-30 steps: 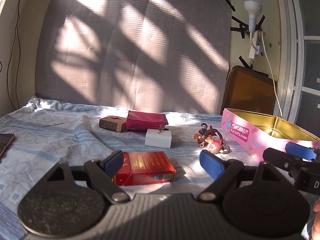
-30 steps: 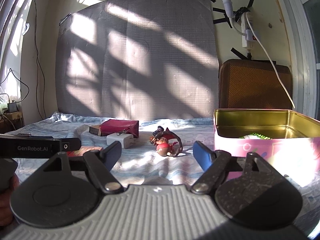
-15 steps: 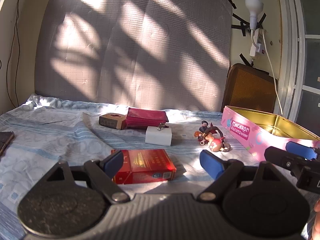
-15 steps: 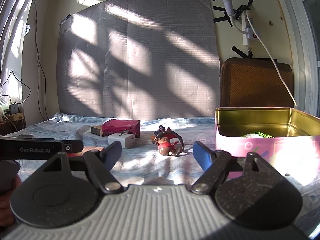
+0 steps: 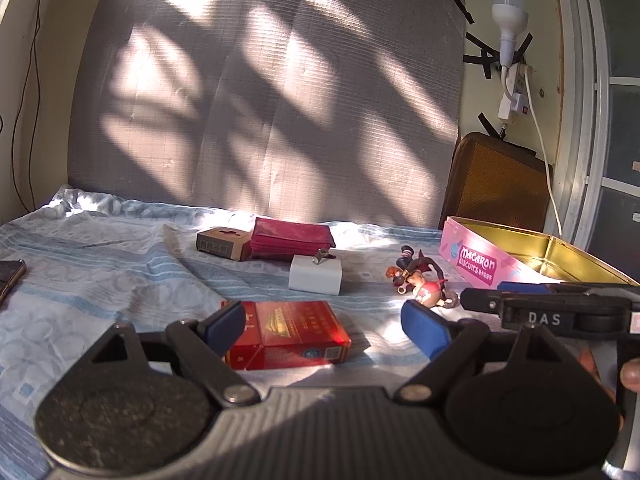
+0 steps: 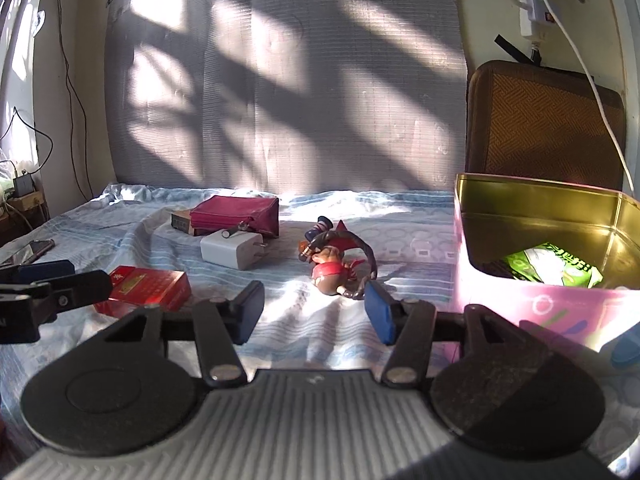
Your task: Organize rigid objects
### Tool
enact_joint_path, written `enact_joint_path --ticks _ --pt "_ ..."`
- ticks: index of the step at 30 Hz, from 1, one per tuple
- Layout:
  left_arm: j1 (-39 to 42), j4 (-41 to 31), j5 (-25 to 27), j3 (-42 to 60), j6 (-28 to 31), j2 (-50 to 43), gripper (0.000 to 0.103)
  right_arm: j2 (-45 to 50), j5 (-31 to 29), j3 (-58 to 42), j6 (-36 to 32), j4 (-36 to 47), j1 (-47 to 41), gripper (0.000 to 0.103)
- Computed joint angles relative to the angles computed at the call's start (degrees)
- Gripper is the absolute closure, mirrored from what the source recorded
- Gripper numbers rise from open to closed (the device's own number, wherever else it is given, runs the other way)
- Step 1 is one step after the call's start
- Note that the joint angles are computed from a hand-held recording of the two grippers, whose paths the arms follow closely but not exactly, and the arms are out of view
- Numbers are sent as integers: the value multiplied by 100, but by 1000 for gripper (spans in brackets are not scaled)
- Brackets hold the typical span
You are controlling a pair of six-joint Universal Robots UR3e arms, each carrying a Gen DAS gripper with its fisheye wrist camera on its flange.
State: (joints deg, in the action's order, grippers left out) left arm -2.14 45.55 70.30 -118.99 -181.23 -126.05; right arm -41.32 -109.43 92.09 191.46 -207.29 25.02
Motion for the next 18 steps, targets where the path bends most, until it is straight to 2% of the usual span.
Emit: enact_joint_path --ticks 6,11,12,15,18 --pt "48 137 -101 -9 -54 -39 16 517 65 -1553 -582 1714 -202 55" --pt "136 205 -263 -27 -136 -64 16 962 -174 -2683 -933 2740 -245 56" --pt "150 214 -288 -28 -150 -68 16 937 -46 -2710 -938 2900 -292 69" --pt "192 267 -358 -48 -187 -77 16 720 61 -2318 -893 2738 -313 69" --pt "215 248 -401 -49 -207 -69 16 232 413 -1364 -912 2175 -274 69"
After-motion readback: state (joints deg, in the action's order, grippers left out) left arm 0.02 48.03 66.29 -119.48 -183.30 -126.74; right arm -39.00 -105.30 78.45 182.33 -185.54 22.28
